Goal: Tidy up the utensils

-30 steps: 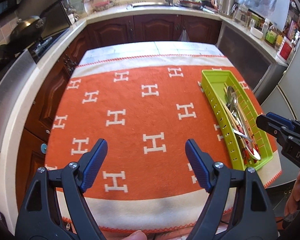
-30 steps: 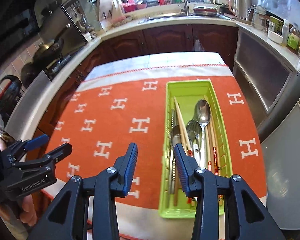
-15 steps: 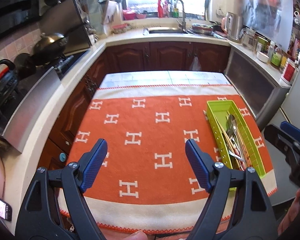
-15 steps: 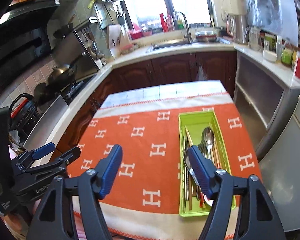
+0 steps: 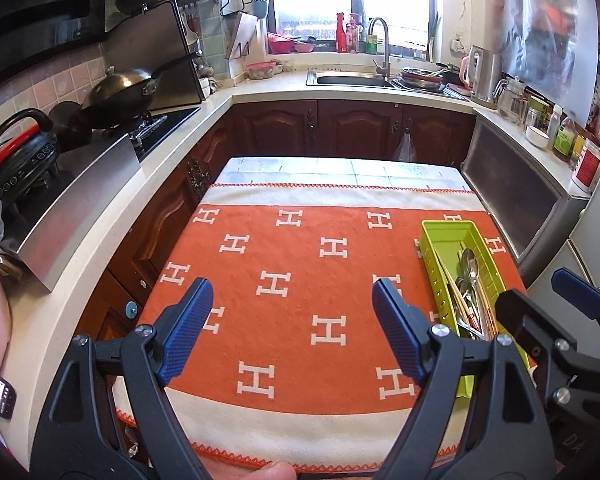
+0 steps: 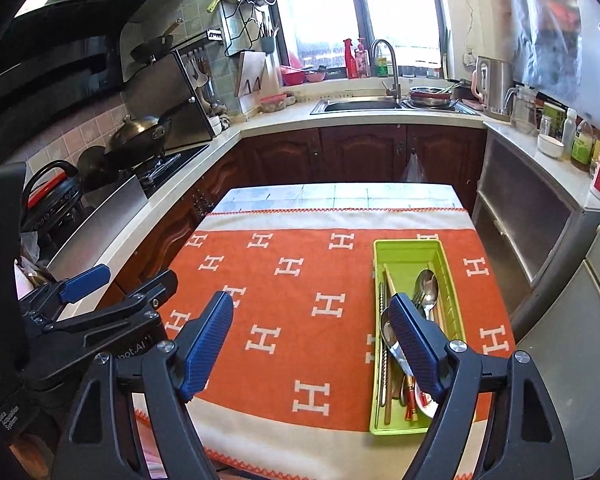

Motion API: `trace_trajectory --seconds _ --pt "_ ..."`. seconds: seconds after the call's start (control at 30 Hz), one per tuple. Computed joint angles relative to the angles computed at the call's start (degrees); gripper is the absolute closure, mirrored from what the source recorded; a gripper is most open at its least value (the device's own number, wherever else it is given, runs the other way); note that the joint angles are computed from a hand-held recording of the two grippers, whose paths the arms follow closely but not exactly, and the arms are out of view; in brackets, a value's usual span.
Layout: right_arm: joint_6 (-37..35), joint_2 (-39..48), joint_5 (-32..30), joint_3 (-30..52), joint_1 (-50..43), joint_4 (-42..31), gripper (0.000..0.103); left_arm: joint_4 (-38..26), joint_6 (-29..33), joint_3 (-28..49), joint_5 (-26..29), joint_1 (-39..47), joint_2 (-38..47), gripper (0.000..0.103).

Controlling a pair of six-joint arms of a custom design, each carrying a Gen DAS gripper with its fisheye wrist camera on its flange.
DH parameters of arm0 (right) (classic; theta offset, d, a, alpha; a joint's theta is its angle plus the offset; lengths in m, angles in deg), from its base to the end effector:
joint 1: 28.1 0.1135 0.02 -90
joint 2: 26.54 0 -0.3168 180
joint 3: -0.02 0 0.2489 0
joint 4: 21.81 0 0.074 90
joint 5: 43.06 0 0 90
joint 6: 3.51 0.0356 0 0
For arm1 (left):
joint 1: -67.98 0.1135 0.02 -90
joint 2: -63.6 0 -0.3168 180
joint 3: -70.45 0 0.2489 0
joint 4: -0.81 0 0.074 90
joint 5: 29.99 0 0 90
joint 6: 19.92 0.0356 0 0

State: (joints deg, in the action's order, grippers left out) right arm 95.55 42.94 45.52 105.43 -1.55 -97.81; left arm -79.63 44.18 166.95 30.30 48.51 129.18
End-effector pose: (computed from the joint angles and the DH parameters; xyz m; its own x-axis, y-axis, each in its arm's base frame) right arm 0.1735 0.0877 0.4857 -0.6417 -0.1447 -0.7532 -0.3673 0.9201 0.1363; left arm 0.1668 -0.0403 0.4500 -0.6391 -0.1765 -0.7486 -0.3257 0.9438 0.0555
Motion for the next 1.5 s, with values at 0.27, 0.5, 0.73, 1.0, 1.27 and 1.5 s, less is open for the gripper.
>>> trace_trajectory --seconds 0.27,0.5,0.73,1.0,1.27,1.5 --pt "0.4 0.7 -2.1 -2.7 -1.6 1.7 0.022 2.2 1.7 -1.9 2.1 1.8 -0.1 0.023" --pt "0.0 1.4 -2.8 -3.5 -2.4 2.7 0.022 2.8 2.3 -2.4 3.4 3.0 0.0 0.023" --pt "0.2 1.5 -2.5 -3.7 -2.1 2.9 0.022 3.3 2.6 -2.8 4.1 3.8 0.1 0.023" --pt "0.7 1.8 -1.9 -4.9 -1.1 4.1 0.022 4.3 3.1 -3.8 5.8 5.4 0.2 0.023" --pt "1.1 1.7 -1.7 -6.2 -0.6 5.1 0.022 4.4 3.7 -3.8 6.7 6.4 0.1 0.023" --pt "1.2 2.2 -1.4 -4.7 -0.5 4.1 0.022 4.8 4.4 -4.2 7.7 7.6 0.0 0.023"
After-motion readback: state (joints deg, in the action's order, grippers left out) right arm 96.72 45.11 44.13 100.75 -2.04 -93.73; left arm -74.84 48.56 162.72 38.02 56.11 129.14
